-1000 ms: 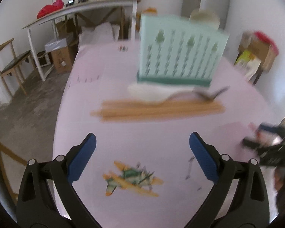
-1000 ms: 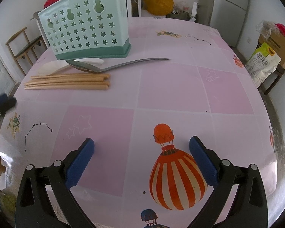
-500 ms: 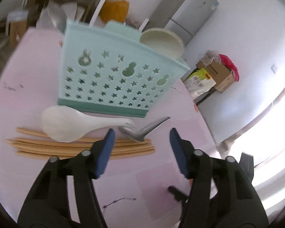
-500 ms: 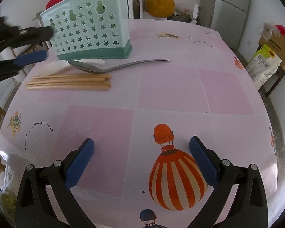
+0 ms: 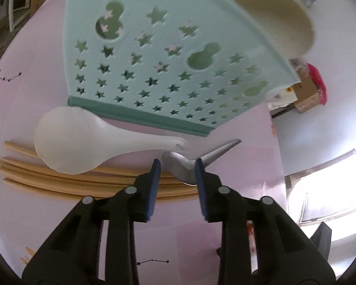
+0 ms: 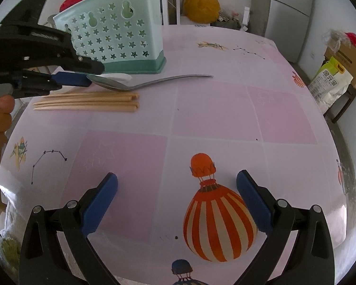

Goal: Organize utensils
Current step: 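Reach the left gripper to the next silver spoon and close on it, then lift the silver spoon with the left gripper while the right gripper grasps a white ceramic spoon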

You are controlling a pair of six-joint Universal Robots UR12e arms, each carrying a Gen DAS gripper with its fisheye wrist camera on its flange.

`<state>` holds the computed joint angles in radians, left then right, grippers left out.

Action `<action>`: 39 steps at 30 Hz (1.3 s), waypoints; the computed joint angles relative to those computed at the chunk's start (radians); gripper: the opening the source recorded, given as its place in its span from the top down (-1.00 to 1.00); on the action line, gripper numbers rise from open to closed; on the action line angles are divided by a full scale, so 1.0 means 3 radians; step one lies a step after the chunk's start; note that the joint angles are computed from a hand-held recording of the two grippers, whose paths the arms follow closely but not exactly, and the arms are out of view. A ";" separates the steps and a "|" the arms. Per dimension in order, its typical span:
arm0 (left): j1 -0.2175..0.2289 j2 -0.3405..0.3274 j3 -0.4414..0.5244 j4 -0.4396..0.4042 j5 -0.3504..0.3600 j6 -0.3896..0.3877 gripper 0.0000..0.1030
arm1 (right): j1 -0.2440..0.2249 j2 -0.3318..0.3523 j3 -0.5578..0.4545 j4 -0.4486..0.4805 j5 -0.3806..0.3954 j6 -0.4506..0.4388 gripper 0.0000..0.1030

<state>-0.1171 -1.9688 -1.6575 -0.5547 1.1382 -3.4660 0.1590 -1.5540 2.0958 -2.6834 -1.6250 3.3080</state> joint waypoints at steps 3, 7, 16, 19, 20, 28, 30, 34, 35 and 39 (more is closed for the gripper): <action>-0.0020 -0.0025 0.0015 -0.0007 0.0059 -0.0088 0.69 | -0.0005 -0.0008 0.0012 -0.0011 0.0003 -0.0009 -0.88; 0.0004 -0.0017 -0.0034 0.0136 0.0031 -0.0206 0.97 | -0.0004 -0.0004 -0.0005 0.0032 0.0004 -0.0010 -0.88; 0.0038 0.0072 -0.0187 0.0386 -0.0086 -0.0344 0.99 | -0.0001 0.0011 -0.0050 0.0104 -0.0023 0.0040 -0.88; 0.0079 0.0152 -0.0294 0.0529 -0.0164 -0.0388 0.99 | -0.0004 0.0020 -0.0064 0.0118 -0.0028 0.0049 -0.88; 0.0089 0.0170 -0.0319 0.0575 -0.0184 -0.0399 0.99 | -0.0005 0.0024 -0.0069 0.0121 -0.0031 0.0056 -0.88; 0.0200 0.0393 -0.0604 0.1069 -0.0341 -0.0422 0.99 | -0.0001 0.0035 -0.0060 0.0083 -0.0081 0.0109 -0.88; 0.0237 0.0444 -0.0672 0.1159 -0.0358 -0.0432 0.99 | 0.0002 0.0037 -0.0057 0.0068 -0.0095 0.0122 -0.88; 0.0324 0.0602 -0.0851 0.1257 -0.0312 -0.0311 0.99 | 0.0024 0.0037 -0.0028 -0.0009 -0.0169 0.0211 -0.88; 0.0347 0.0634 -0.0890 0.1283 -0.0312 -0.0292 0.99 | 0.0029 0.0038 -0.0024 -0.0022 -0.0193 0.0243 -0.88; 0.0460 0.0784 -0.1098 0.1442 -0.0231 -0.0222 0.99 | 0.0029 0.0034 -0.0025 0.0005 -0.0242 0.0310 -0.88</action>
<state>0.0210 -1.7336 -1.9868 -0.1220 1.0689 -3.5326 0.1675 -1.5439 2.0882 -2.6818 -1.6975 3.4010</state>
